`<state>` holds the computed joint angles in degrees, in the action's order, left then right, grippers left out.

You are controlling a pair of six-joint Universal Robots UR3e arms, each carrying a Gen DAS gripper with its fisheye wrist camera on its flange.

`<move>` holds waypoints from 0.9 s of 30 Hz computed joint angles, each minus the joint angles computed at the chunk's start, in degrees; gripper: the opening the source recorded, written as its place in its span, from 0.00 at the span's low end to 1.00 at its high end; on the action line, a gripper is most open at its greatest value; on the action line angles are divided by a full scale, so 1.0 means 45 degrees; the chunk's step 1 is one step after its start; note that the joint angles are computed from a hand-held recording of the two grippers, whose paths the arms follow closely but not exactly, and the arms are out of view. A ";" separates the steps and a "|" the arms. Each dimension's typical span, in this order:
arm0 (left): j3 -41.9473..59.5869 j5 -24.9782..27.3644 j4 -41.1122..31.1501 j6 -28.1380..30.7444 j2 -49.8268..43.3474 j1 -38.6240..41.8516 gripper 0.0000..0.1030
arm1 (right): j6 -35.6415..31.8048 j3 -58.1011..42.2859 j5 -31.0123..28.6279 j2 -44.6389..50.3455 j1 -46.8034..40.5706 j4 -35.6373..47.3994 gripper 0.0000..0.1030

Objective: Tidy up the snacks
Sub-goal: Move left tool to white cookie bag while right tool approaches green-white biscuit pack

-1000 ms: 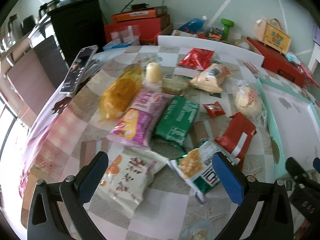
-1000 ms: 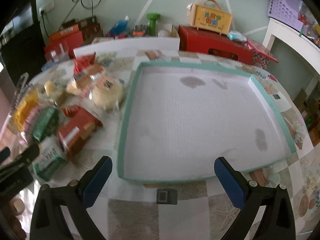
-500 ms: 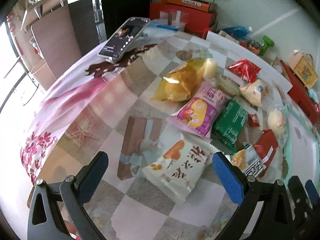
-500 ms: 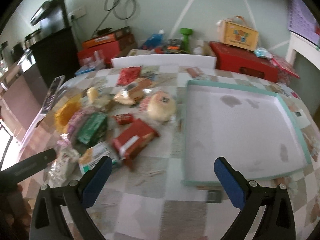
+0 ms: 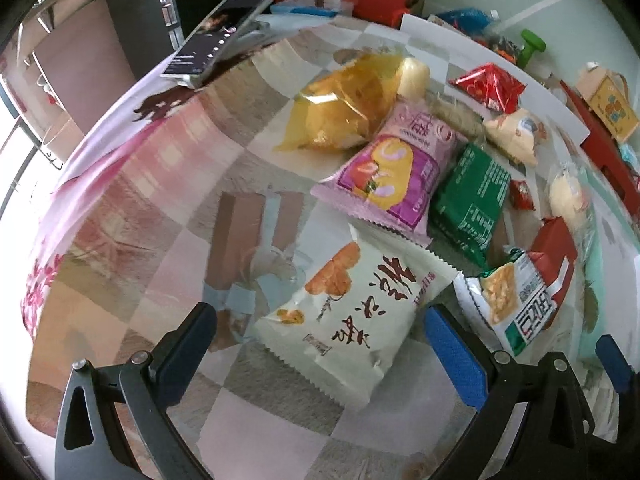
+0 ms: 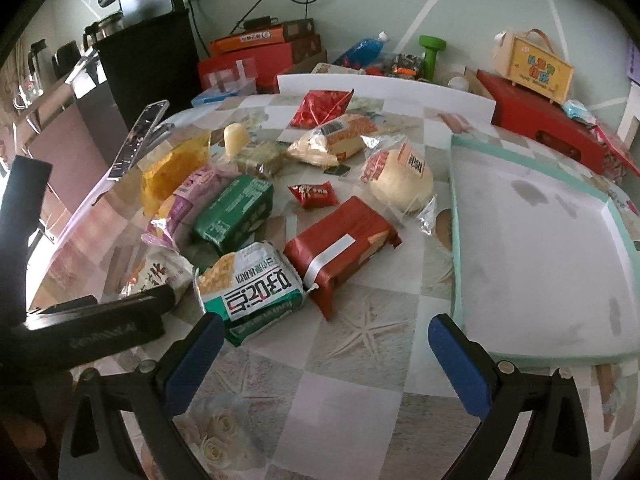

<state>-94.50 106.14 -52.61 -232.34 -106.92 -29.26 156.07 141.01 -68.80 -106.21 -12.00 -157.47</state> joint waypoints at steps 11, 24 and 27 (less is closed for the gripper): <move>0.0484 0.0396 0.0122 0.0094 -0.0695 -0.0019 0.96 | 0.0125 -0.0199 0.0022 0.1044 0.0120 -0.0534 1.00; -0.0970 0.0208 0.0652 0.0167 0.0645 0.0401 0.82 | -0.0353 0.0271 0.1099 0.0891 0.0320 -0.1639 1.00; -0.1300 0.0229 0.0645 0.0007 0.0966 0.0498 0.82 | -0.0442 0.0357 0.1206 0.1121 0.0595 -0.2355 1.00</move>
